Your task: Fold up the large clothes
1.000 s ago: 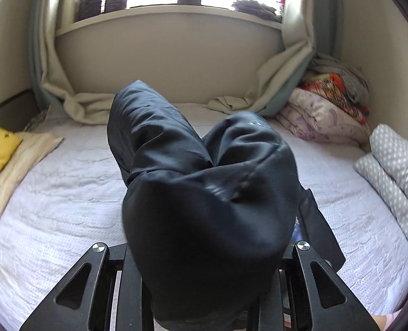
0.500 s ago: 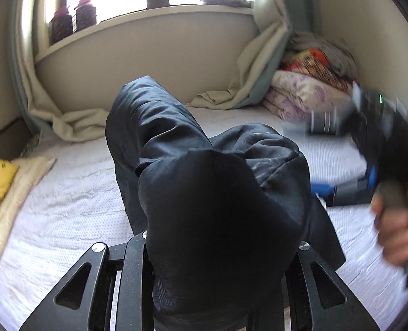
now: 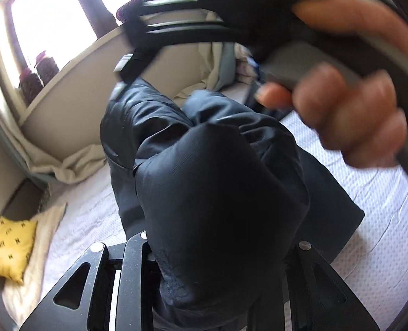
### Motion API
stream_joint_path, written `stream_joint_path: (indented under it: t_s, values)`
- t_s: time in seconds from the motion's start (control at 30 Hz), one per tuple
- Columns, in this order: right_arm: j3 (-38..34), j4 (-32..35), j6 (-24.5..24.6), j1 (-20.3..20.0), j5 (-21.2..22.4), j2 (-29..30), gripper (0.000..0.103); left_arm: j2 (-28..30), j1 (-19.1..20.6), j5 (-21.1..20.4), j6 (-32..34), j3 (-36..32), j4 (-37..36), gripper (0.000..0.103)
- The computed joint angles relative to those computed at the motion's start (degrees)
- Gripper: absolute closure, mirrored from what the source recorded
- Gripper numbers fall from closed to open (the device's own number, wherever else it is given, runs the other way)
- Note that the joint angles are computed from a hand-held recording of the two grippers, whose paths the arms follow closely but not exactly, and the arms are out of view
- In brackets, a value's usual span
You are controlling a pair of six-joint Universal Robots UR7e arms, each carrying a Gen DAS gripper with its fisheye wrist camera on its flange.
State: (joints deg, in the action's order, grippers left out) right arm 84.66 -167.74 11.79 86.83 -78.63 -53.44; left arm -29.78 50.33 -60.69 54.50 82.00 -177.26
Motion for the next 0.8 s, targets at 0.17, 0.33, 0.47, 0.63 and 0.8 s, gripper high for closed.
stream_joint_path:
  t_s: [0.17,0.33,0.47,0.63,0.8]
  values:
    - [-2.2,4.7,-5.0,2.1,-10.9,0.0,0.043,0.9,-0.7,-0.1,3.0,0.8,-0.4,0.07]
    - [-0.9,4.4,-3.6,1.3,-14.2,-1.1,0.075,1.1,-1.3,-0.1,2.2,-0.2,2.9,0.07]
    - [1.4,3.3,-5.3,2.2,-18.9,-3.7,0.078,1.3,-2.5,0.0,4.4,0.9,1.7,0.069]
    - [4.1,2.0,-3.8,0.7,-19.4,-6.5,0.08,2.8,-3.2,0.0,4.6,-0.9,4.3,0.069]
    - [7.3,1.1,-2.2,-1.0,-20.1,-9.0,0.081,4.1,-3.1,-1.6,4.7,-2.1,6.5,0.069]
